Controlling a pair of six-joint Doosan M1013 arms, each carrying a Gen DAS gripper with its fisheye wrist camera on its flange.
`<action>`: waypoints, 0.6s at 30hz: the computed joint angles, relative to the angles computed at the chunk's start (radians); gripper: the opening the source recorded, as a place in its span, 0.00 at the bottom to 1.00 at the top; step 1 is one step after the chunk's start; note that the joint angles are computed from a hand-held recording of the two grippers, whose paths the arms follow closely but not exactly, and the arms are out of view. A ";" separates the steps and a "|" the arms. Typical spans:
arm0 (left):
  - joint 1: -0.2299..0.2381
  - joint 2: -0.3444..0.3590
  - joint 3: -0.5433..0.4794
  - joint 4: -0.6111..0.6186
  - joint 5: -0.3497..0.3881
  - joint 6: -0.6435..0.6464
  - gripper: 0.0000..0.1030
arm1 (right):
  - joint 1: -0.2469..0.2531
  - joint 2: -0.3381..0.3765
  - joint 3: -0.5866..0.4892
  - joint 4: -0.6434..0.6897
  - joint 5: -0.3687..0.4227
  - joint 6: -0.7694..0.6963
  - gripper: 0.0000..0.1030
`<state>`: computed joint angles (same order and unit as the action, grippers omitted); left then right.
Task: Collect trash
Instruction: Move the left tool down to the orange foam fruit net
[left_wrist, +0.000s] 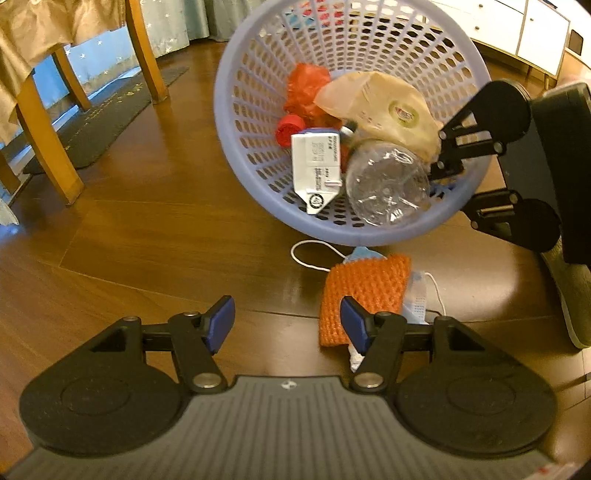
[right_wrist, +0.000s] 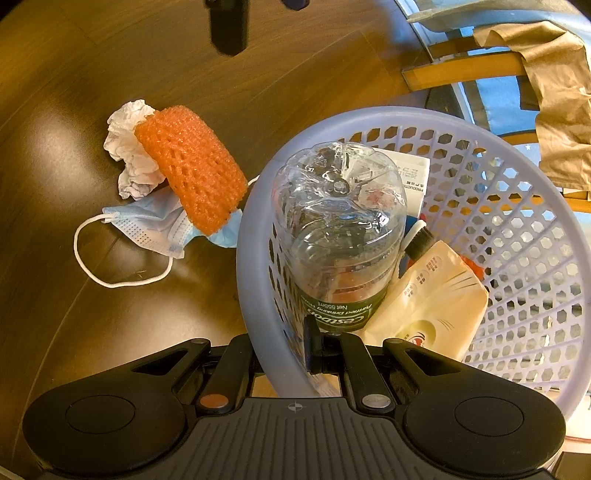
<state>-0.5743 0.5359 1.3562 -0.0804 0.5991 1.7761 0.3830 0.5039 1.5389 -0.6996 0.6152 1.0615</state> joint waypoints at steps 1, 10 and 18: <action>-0.001 0.000 0.002 -0.007 -0.002 0.007 0.57 | 0.000 0.000 0.001 -0.002 -0.001 0.002 0.05; -0.021 0.017 0.000 -0.127 0.031 0.164 0.57 | 0.000 0.002 -0.002 -0.003 0.002 0.005 0.05; -0.038 0.040 -0.013 -0.156 0.051 0.242 0.57 | 0.000 0.005 -0.005 -0.004 0.003 0.010 0.05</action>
